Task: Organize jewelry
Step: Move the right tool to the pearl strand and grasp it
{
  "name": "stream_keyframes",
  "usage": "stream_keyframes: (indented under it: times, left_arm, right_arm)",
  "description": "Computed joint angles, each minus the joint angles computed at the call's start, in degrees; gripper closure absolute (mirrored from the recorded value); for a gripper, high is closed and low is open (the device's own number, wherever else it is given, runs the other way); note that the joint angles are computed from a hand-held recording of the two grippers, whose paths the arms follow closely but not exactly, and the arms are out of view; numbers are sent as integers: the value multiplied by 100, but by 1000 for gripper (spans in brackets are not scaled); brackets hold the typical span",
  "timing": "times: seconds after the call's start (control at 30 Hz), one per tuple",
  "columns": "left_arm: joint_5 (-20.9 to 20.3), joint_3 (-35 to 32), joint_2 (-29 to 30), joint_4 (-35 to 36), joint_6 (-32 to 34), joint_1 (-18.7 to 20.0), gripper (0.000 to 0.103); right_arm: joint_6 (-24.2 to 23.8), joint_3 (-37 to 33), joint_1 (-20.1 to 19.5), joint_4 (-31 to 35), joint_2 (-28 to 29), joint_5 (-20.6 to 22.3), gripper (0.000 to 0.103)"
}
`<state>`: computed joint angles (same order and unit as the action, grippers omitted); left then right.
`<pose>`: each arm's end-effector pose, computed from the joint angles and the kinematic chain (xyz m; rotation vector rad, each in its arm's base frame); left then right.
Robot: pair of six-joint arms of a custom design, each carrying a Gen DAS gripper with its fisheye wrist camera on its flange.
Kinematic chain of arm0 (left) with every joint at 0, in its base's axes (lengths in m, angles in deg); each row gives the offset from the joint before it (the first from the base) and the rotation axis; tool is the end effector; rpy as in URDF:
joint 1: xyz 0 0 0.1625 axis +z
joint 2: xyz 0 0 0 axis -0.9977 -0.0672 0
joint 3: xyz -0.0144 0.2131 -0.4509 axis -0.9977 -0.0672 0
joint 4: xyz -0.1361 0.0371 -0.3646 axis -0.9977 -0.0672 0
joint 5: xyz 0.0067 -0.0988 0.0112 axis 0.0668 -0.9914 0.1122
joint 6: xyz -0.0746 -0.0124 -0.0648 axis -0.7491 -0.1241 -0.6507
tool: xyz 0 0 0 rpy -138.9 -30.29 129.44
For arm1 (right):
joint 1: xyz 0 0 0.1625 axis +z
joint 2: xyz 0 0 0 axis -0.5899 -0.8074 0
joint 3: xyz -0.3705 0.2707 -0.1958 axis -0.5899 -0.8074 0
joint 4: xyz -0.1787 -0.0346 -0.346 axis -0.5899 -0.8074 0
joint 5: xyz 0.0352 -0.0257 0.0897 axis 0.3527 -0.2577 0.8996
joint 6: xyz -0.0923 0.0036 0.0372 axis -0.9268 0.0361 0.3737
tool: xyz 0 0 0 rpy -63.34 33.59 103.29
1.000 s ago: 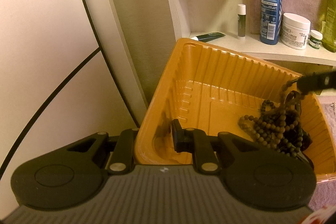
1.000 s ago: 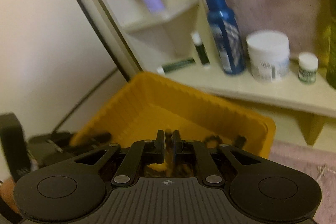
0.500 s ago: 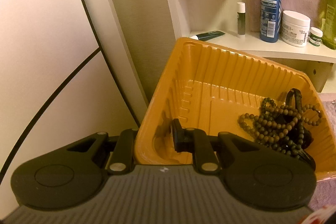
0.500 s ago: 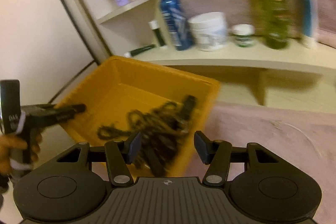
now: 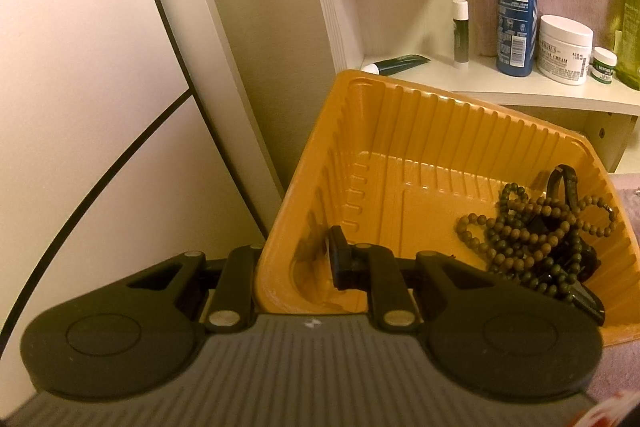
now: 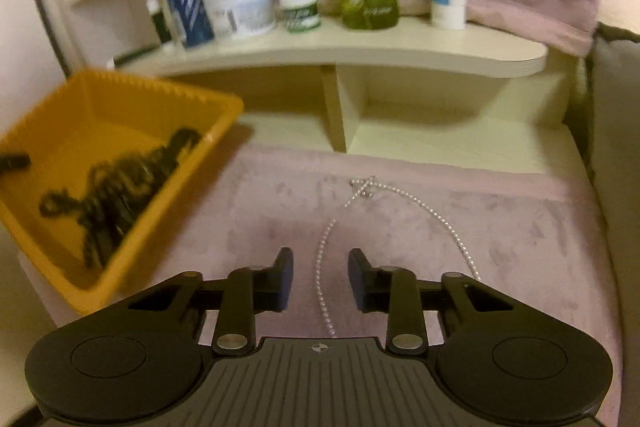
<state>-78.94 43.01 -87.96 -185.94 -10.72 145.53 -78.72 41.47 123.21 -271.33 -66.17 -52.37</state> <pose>-0.2571 -0.8502 0.1605 0.6852 2.0329 -0.8726 0.0584 -0.7602 0.2618 0.3041 -2.3669 0.9969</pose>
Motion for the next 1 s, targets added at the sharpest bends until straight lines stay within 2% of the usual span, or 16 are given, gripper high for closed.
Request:
stream_keyframes:
  times: [0.07, 0.17, 0.23, 0.3, 0.37, 0.43, 0.57, 0.67, 0.77, 1.0]
  left_arm:
    - [5, -4, 4, -3, 9, 1, 86]
    - [8, -5, 1, 17, -3, 4, 86]
    - [18, -1, 5, 0, 9, 2, 86]
    - [25, 4, 6, -11, 4, 0, 86]
    - [26, 14, 2, -15, -15, -3, 86]
    - [30, 25, -4, -20, -20, -5, 86]
    - [26, 29, -12, -4, -15, -6, 86]
    - [26, 29, -15, 5, -32, -6, 86]
    - [18, 35, -26, 21, -51, -4, 86]
    - [17, 40, -33, 24, -54, -2, 86]
  right_arm:
    - [-299, -18, 11, -48, 74, -122, 84]
    - [-900, 32, 52, -380, 202, -326, 88]
    - [-1206, 76, 79, -538, 239, -418, 95]
    - [-1290, 73, 94, -532, 258, -418, 100]
    - [-1439, 75, 113, -575, 271, -463, 101]
    - [-1184, 34, 86, -447, 253, -390, 101]
    - [-77, 66, -39, -56, 4, 87, 101]
    - [507, 229, -119, -73, -230, 465, 101]
    - [844, 361, -152, -146, -435, 710, 101]
    - [992, 499, -81, -407, -819, 963, 101]
